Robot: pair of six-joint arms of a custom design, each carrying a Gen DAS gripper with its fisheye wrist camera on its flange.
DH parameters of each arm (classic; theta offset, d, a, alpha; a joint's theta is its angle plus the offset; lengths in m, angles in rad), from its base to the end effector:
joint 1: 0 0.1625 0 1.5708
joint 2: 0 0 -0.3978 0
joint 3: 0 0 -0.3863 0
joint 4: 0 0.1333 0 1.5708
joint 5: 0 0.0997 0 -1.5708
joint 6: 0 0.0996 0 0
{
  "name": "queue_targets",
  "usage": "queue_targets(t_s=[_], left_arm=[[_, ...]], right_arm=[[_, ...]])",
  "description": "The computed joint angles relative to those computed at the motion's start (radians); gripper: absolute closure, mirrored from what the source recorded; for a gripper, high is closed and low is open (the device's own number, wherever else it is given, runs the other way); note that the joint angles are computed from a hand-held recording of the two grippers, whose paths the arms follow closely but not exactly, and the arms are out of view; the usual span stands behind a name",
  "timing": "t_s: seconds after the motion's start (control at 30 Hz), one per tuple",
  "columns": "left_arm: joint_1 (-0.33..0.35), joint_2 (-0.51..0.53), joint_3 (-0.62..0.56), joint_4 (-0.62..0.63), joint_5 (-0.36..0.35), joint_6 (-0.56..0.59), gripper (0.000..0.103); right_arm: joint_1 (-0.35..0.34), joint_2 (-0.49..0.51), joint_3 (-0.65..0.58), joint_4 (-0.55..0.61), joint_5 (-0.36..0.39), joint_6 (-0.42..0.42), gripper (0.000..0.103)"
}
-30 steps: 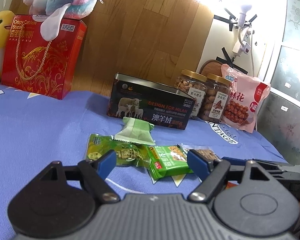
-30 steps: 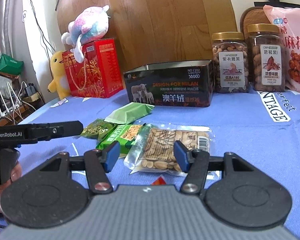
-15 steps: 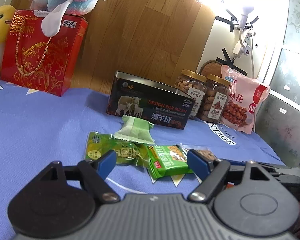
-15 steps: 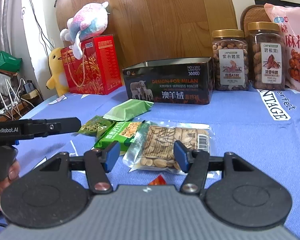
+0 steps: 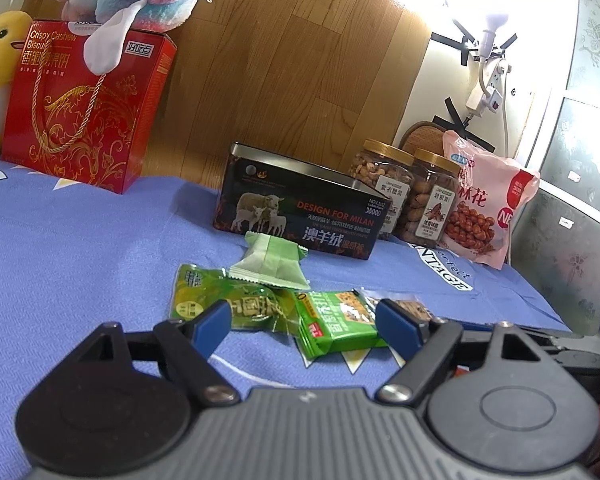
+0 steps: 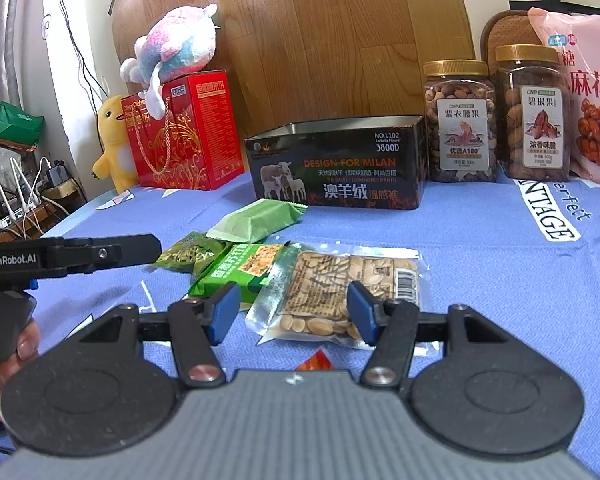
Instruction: Organize snacks
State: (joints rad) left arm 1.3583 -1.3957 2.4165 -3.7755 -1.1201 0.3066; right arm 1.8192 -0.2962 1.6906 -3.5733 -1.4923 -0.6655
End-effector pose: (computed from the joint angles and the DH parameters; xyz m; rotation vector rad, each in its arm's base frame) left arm 0.0901 -0.4203 0.2834 0.2420 2.2617 -1.4856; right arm 0.2811 -0.5341 -0.1262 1.3332 -2.6294 0.9289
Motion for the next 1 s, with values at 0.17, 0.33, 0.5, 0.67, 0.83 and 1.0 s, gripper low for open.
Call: queue_targets(t_s=[0.17,0.33,0.5,0.67,0.83,1.0], left_arm=[[-0.002,-0.002,0.003,-0.005,-0.001,-0.003,0.021],[0.011,-0.01,0.005,-0.023,-0.02,-0.029,0.021],[0.026,-0.012,0.007,-0.094,-0.017,-0.071,0.021],[0.013,0.012,-0.004,-0.187,0.085,-0.083,0.021],[0.031,0.01,-0.019,-0.181,0.096,-0.124,0.021],[0.038,0.005,-0.019,-0.167,0.078,-0.128,0.021]], right_arm=[[0.002,-0.001,-0.003,0.007,-0.008,0.005,0.041],[0.039,-0.011,-0.066,0.118,-0.037,0.064,0.041],[0.106,0.04,-0.213,0.249,-0.082,0.086,0.029],[0.146,0.146,-0.438,0.486,-0.137,0.215,0.025],[0.186,0.282,-0.665,0.615,-0.285,0.285,0.02],[0.203,0.325,-0.695,0.568,-0.344,0.194,0.034]])
